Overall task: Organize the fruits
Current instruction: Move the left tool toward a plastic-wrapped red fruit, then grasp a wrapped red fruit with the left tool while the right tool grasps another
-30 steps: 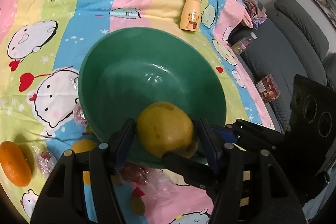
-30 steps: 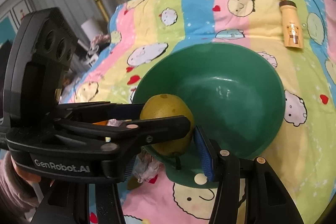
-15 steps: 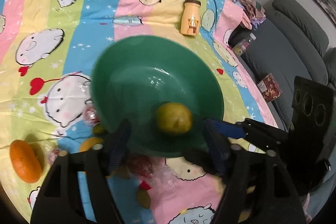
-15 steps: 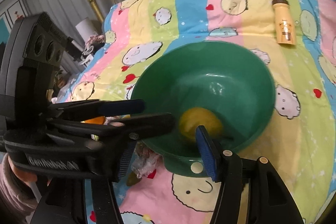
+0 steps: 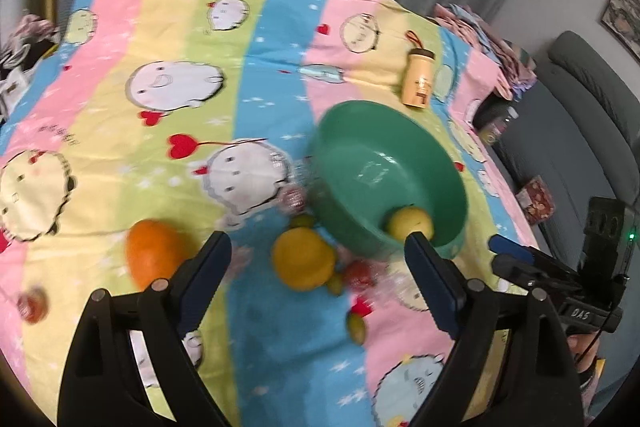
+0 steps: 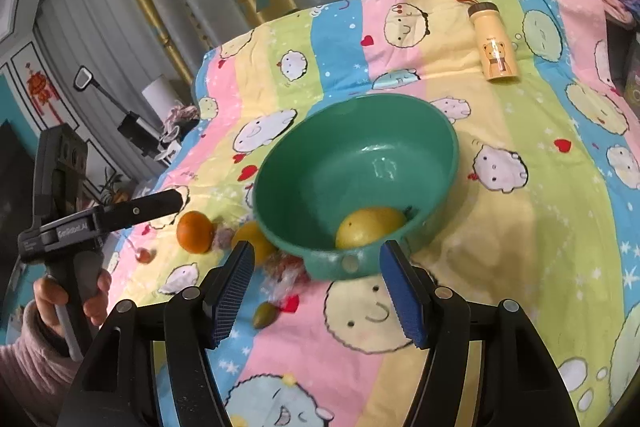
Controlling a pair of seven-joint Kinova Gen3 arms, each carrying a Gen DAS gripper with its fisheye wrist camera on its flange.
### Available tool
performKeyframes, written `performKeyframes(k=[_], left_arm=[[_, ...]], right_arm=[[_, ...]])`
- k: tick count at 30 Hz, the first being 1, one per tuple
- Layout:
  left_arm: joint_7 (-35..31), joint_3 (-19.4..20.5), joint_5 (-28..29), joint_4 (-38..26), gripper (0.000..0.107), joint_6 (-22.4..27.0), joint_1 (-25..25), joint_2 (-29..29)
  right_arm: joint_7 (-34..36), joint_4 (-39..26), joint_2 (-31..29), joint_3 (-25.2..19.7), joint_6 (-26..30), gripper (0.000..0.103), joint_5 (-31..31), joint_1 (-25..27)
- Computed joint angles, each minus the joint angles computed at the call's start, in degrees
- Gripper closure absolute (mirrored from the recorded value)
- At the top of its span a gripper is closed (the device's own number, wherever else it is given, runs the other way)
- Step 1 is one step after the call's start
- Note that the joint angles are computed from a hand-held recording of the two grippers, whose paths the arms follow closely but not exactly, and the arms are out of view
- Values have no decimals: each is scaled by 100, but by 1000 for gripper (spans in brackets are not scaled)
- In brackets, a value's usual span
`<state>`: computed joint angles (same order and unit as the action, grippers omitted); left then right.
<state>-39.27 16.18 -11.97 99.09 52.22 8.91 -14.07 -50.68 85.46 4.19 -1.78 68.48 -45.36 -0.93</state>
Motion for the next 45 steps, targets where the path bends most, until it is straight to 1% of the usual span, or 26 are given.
performKeyframes(k=[3,7,11,14,18,20,25,29,32,35,37,39,41,43,45], left_arm=[[174,73,-60,166,19,103,-59,-218],[443,293,-176,333,19,325,-193,-457],[473,278,-51,555,19,387,-233,-737],[500,356,-34,667,19,567,-374,-978],[582,512,-169,833,19,928,-722,-1367],[697,654,-332,934,19,1202,-1026,-1587],[730,555,-436,1280,19,1488,-1489,-2010],[654,449,-444,1535,20,1493,-1717,-2155],[598,262,-377,1742,20,1351,-1801,-2187],[549,146,-338,1910,23,1228,-1879,-2163],[546,111,-342,1982,30,1174,-1954,-2105],[515,-22,-335,2063,35,1057,-1975,-2043],[540,-72,-358,2111,39,1045,-2055,-1944],[530,-183,-344,2180,47,973,-2046,-1910],[525,-174,-418,2192,50,948,-2074,-1882]], right_arm=[[68,109,-75,-13,63,37,-2,-21],[112,259,-177,-30,94,37,26,-118],[69,422,-268,-74,19,37,185,-286],[60,549,-345,-90,-42,37,298,-408],[34,668,-393,-78,-72,37,389,-517],[6,708,-399,-60,-64,37,375,-540],[-105,800,-416,-71,-127,37,389,-609],[-301,833,-437,-161,-294,37,635,-757],[-362,862,-429,-194,-363,37,721,-843],[-401,890,-408,-218,-426,37,753,-903],[-407,904,-397,-227,-459,37,759,-928],[-399,910,-378,-229,-473,37,757,-941],[-407,903,-348,-243,-487,37,765,-959],[-428,909,-320,-257,-528,37,789,-973],[-416,935,-294,-260,-577,37,751,-969]])
